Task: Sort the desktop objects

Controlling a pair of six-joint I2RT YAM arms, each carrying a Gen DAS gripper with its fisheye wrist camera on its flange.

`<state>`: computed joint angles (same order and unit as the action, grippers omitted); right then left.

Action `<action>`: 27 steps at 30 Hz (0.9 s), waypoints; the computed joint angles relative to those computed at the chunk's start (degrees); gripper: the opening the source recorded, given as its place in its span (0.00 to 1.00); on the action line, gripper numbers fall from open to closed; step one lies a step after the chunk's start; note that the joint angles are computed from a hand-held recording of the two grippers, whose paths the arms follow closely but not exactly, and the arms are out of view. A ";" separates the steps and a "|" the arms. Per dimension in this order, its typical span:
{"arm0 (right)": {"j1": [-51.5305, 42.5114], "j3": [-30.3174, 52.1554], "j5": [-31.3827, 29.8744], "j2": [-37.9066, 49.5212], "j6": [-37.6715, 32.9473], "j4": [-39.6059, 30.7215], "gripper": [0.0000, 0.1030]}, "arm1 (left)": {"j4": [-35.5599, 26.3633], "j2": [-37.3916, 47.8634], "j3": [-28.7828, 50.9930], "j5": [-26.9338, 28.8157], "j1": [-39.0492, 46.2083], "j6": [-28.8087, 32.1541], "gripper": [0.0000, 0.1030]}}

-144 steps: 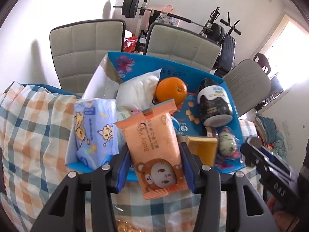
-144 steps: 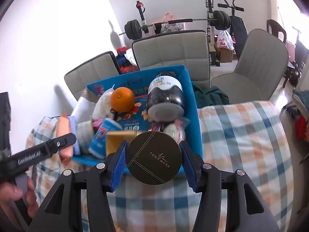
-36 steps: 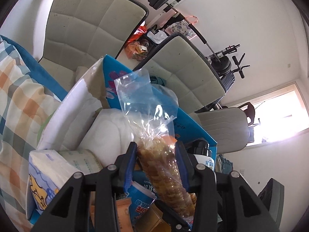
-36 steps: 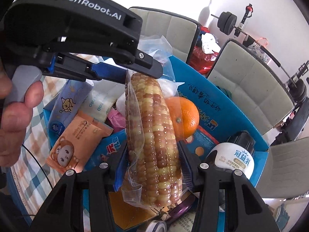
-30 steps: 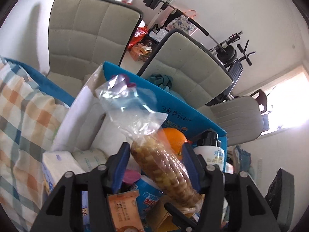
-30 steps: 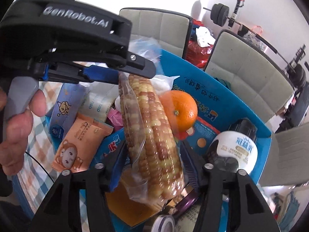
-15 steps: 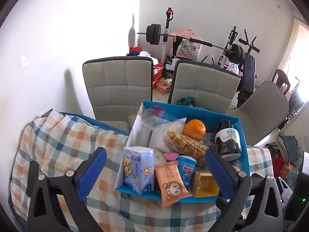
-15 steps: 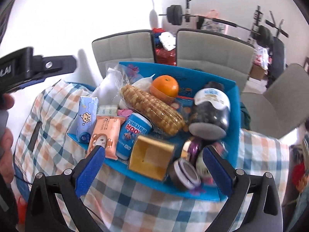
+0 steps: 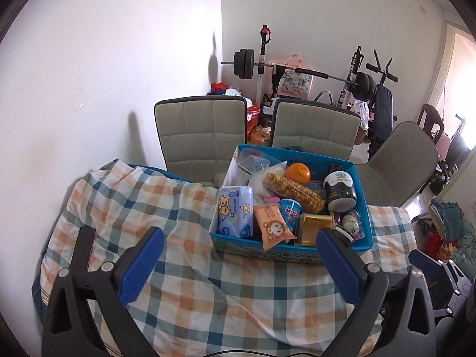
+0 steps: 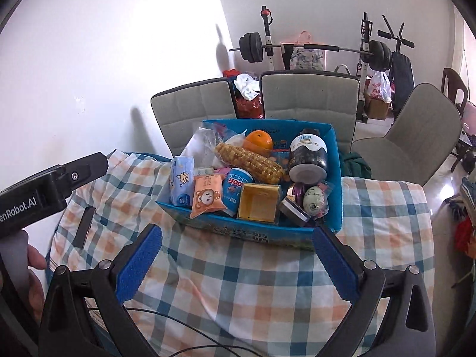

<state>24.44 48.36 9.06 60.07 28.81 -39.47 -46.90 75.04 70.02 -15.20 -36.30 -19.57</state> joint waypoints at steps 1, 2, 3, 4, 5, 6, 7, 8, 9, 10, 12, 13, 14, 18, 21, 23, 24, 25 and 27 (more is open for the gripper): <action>0.90 -0.20 0.64 -1.32 0.92 -0.91 1.00 | -0.71 -1.37 -0.38 -0.73 -0.77 -0.51 1.00; 1.69 -0.38 1.26 -2.54 1.76 -1.86 1.00 | -1.33 -2.50 -0.68 -1.50 -1.56 -0.99 1.00; 2.39 -0.51 1.74 -3.61 2.54 -2.86 1.00 | -1.94 -3.41 -0.89 -2.15 -2.28 -1.33 1.00; 3.01 -0.69 2.01 -4.64 3.24 -3.77 1.00 | -2.53 -4.14 -1.01 -2.70 -2.93 -1.69 1.00; 3.62 -0.91 2.32 -5.58 3.93 -4.49 1.00 | -3.09 -4.82 -1.20 -3.09 -3.53 -2.08 1.00; 4.35 -1.05 2.77 -6.36 4.51 -5.23 1.00 | -3.55 -5.54 -1.57 -3.37 -4.07 -2.46 1.00; 5.12 -1.18 3.25 -7.10 5.01 -5.99 1.00 | -4.07 -6.14 -1.90 -3.70 -4.67 -2.93 1.00; 5.84 -1.24 3.73 -7.78 5.57 -6.71 1.00 | -4.61 -6.66 -2.20 -3.98 -5.14 -3.36 1.00; 6.67 -1.23 4.32 -8.45 6.32 -7.43 1.00 | -5.03 -7.15 -2.53 -4.12 -5.50 -3.69 1.00; 7.31 -1.24 4.70 -9.09 6.88 -8.02 1.00 | -5.52 -7.65 -2.81 -4.47 -6.07 -4.15 1.00; 8.41 -1.23 5.26 -10.18 7.85 -8.99 1.00 | -6.29 -8.54 -3.49 -5.59 -7.12 -4.93 1.00; 9.04 -1.14 5.68 -10.60 8.42 -9.47 1.00 | -6.66 -8.98 -3.72 -6.01 -7.64 -5.31 1.00; 9.53 -1.03 5.93 -10.92 8.80 -9.89 1.00 | -6.97 -9.28 -3.85 -6.34 -8.05 -5.65 1.00; 10.76 -0.81 6.79 -11.92 9.42 -10.77 1.00 | -7.51 -9.89 -4.11 -6.82 -8.44 -6.44 1.00; 11.06 -0.61 6.90 -12.28 9.66 -10.94 1.00 | -7.63 -10.19 -4.17 -7.01 -8.48 -6.50 1.00; 11.28 -0.57 6.90 -12.49 9.55 -10.98 1.00 | -7.60 -10.15 -4.19 -6.59 -8.16 -6.19 1.00; 11.42 -0.51 6.88 -12.50 9.56 -11.05 1.00 | -7.85 -10.22 -4.16 -6.64 -8.21 -6.35 1.00; 11.62 -0.47 6.90 -12.52 9.59 -11.11 1.00 | -8.39 -10.40 -4.05 -6.99 -8.64 -6.91 1.00; 12.38 -0.42 7.18 -12.62 9.81 -11.26 1.00 | -9.89 -10.95 -3.59 -8.34 -10.04 -8.50 1.00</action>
